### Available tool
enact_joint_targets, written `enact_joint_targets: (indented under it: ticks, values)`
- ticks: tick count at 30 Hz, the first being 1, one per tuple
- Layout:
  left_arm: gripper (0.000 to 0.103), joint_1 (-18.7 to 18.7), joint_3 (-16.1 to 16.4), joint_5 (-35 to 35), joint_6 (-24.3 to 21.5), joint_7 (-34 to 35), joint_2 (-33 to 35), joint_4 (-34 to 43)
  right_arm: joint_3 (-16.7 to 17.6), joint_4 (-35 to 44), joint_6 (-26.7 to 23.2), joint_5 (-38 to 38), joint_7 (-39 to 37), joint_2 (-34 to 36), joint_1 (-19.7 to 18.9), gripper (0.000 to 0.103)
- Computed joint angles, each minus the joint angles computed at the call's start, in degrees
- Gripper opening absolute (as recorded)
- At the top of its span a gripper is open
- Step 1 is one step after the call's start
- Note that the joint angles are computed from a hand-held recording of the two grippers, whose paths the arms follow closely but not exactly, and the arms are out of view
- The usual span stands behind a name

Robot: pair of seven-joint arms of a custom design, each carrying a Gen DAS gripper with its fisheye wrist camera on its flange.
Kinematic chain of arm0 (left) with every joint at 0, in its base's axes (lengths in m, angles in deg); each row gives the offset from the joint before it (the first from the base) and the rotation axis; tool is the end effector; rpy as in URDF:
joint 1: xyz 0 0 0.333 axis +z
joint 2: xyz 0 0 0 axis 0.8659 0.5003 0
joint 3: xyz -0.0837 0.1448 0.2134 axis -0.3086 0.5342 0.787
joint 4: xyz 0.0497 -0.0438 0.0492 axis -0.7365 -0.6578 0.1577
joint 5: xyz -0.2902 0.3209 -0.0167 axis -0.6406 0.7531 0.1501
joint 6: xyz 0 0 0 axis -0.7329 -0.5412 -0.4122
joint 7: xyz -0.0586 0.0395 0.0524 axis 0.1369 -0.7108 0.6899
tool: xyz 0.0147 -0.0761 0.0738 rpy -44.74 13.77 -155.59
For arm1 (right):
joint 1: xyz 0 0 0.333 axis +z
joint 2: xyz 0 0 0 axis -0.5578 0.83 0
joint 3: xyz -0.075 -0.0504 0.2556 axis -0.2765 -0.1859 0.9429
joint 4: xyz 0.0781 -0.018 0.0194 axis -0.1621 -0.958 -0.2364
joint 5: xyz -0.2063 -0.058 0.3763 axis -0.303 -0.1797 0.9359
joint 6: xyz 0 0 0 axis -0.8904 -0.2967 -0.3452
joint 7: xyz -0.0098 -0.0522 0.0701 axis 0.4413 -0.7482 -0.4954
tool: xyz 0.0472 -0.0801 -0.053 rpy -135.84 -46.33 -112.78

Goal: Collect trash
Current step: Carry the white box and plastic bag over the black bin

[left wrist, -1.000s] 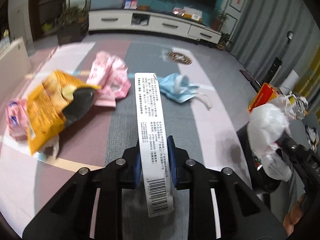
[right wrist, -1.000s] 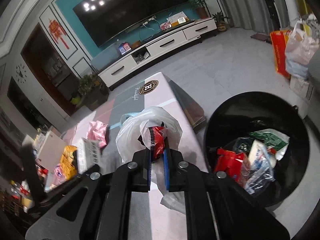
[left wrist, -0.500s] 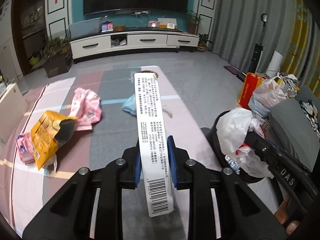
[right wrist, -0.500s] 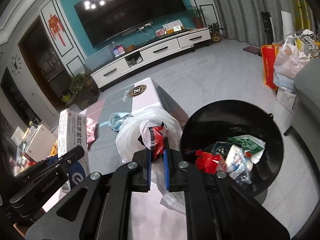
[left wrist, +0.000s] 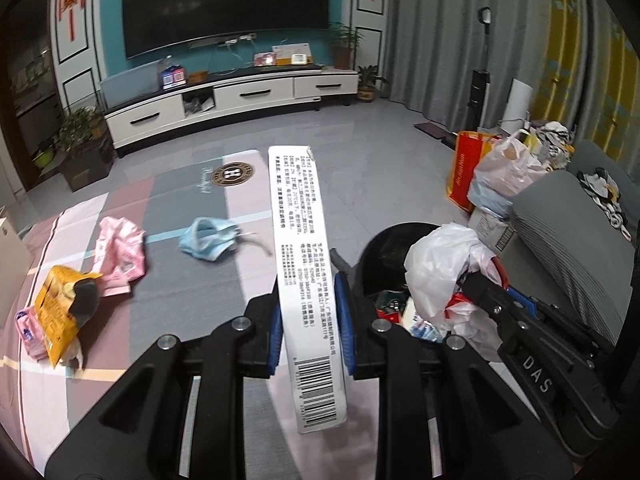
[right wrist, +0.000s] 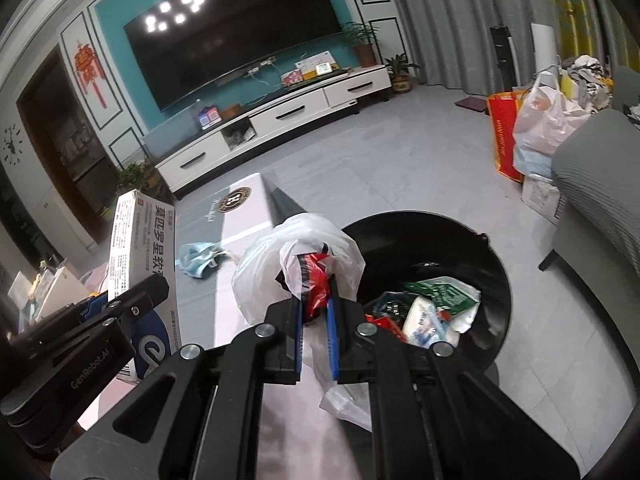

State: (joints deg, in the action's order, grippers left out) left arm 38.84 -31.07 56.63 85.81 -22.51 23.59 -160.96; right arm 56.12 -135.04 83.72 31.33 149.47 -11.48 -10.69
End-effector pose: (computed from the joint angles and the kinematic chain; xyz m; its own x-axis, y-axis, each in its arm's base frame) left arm 0.4545 -0.3676 0.5782 -0.2480 -0.9687 0.0083 -0.6661 0.1642 -0.7275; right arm 0.4079 0.2963 0.5725 -0.1466 -0.9336 -0.3269 -0.6281 0.3431 -0.6984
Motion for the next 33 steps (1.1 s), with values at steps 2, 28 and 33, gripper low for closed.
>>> enact_joint_targets:
  ticks: [2,28,33]
  values:
    - [0.025,-0.2,-0.4,0.2,-0.1,0.1,1.1,1.1,-0.1,-1.0,-0.3,-0.1,0.3,-1.1,-0.3,0.011]
    - [0.025,-3.6,-2.5,4.5,-3.9,4.4,16.9,16.1,0.5,-4.8,-13.1,-3.4,1.0,-6.3,-3.3,0.011]
    - [0.025,-4.5,-2.4,5.1,-5.5,4.9,19.9,18.9,0.0,-5.0,-14.7,-3.9,1.1,-5.9,-3.4,0.011]
